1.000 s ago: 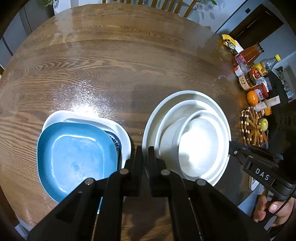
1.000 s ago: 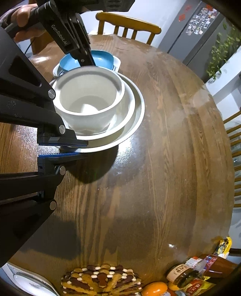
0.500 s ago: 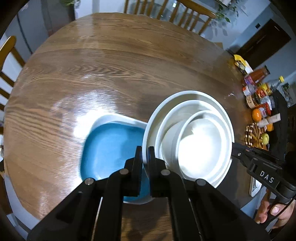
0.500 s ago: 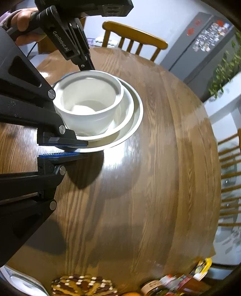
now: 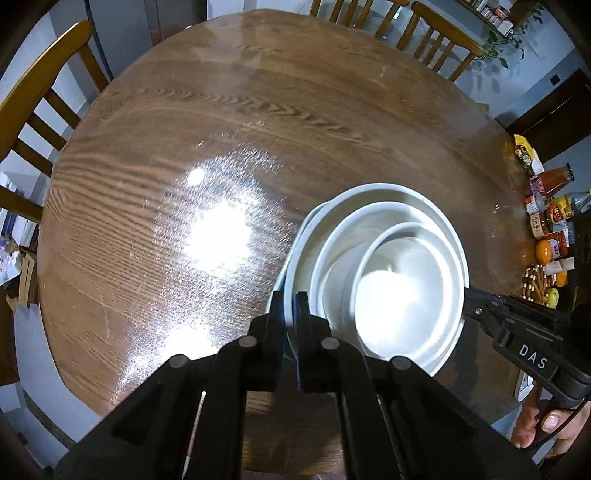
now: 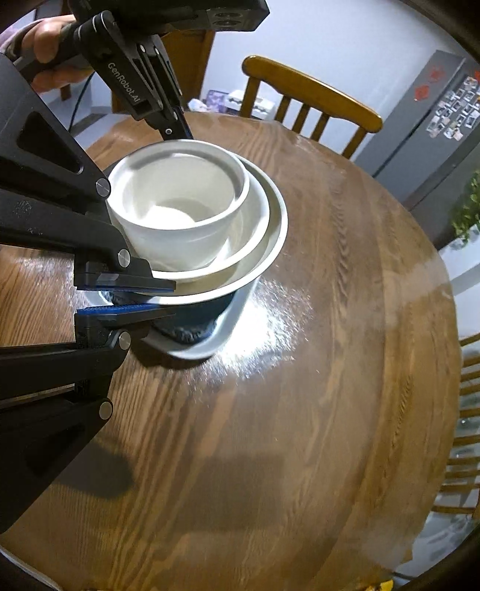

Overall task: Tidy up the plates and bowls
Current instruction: 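Grip the bowl stack rim with both grippers and lift it onto the blue plate stack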

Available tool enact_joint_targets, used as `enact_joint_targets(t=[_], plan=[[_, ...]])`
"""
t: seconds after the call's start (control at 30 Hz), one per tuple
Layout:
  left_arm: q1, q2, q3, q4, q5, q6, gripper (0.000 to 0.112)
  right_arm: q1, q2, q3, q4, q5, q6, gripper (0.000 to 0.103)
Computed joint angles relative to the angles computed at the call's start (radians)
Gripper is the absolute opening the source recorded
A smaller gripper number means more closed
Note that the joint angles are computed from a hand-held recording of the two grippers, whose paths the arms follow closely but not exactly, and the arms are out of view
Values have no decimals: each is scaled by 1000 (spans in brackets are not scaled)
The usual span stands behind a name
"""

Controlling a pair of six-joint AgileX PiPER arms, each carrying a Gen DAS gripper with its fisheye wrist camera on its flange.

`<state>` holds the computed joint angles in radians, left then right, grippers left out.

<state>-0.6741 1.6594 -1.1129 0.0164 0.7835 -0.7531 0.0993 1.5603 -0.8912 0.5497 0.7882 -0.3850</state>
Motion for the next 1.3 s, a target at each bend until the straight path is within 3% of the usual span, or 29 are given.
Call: enact_joint_targets(t=[0.23, 0.53, 1.3], plan=[[19, 38, 3, -37, -13, 53, 0, 12, 51, 5, -14, -24, 24, 9], [-7, 86, -50, 46, 4, 25, 1, 21, 61, -10, -30, -26, 59, 9], [-4, 115, -78, 82, -16, 13, 1, 43, 45, 0, -60, -71, 120, 9]])
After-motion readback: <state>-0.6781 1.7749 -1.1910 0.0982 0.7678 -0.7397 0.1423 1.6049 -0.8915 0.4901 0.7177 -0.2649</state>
